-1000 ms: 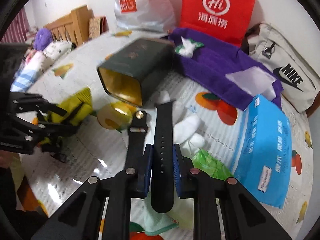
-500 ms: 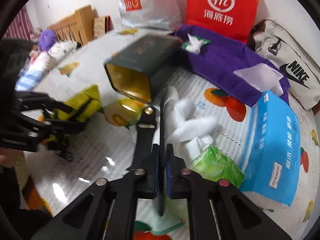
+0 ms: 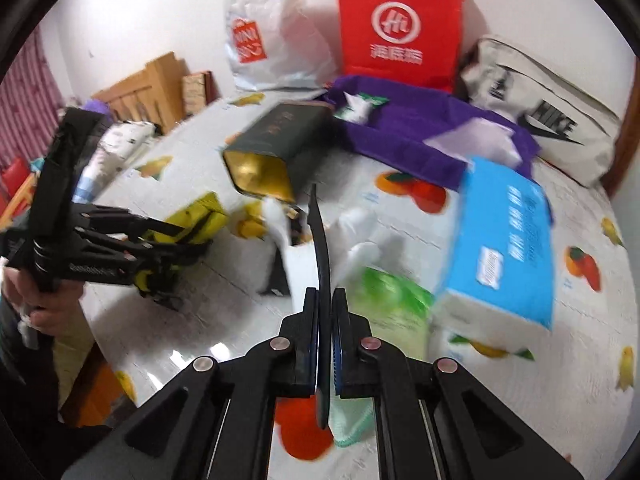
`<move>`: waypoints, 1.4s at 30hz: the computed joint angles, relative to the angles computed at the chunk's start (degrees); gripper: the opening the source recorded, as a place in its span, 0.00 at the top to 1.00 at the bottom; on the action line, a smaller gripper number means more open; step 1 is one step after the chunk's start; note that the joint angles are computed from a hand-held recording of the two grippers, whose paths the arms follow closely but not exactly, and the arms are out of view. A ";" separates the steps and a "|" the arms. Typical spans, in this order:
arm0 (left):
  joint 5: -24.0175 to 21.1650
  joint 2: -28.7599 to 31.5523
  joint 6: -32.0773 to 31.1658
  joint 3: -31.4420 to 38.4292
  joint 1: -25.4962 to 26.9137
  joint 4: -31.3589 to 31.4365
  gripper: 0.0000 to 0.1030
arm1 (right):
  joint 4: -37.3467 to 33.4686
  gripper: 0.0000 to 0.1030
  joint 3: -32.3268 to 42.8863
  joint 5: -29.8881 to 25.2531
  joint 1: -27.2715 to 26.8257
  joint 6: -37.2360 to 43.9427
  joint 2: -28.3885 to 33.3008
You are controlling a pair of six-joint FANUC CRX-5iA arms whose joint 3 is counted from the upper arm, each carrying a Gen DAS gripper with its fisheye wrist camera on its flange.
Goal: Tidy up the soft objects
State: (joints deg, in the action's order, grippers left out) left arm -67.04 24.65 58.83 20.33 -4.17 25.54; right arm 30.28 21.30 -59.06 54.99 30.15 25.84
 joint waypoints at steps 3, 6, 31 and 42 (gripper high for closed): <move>0.25 -0.43 0.21 -0.62 0.00 -0.05 0.51 | 0.84 0.93 -2.90 -0.19 0.36 -2.05 -1.66; 0.10 -0.50 0.56 -0.61 -0.05 -0.28 0.51 | -1.18 0.92 -3.10 -2.27 0.13 -1.55 -1.63; -0.13 -0.55 -1.37 -1.53 0.42 1.97 0.50 | 5.31 0.95 -12.42 2.86 1.89 -9.81 -7.10; 0.78 -0.28 -2.98 -1.48 -0.11 4.83 0.51 | 10.90 0.95 -21.10 5.01 2.83 -22.03 -13.93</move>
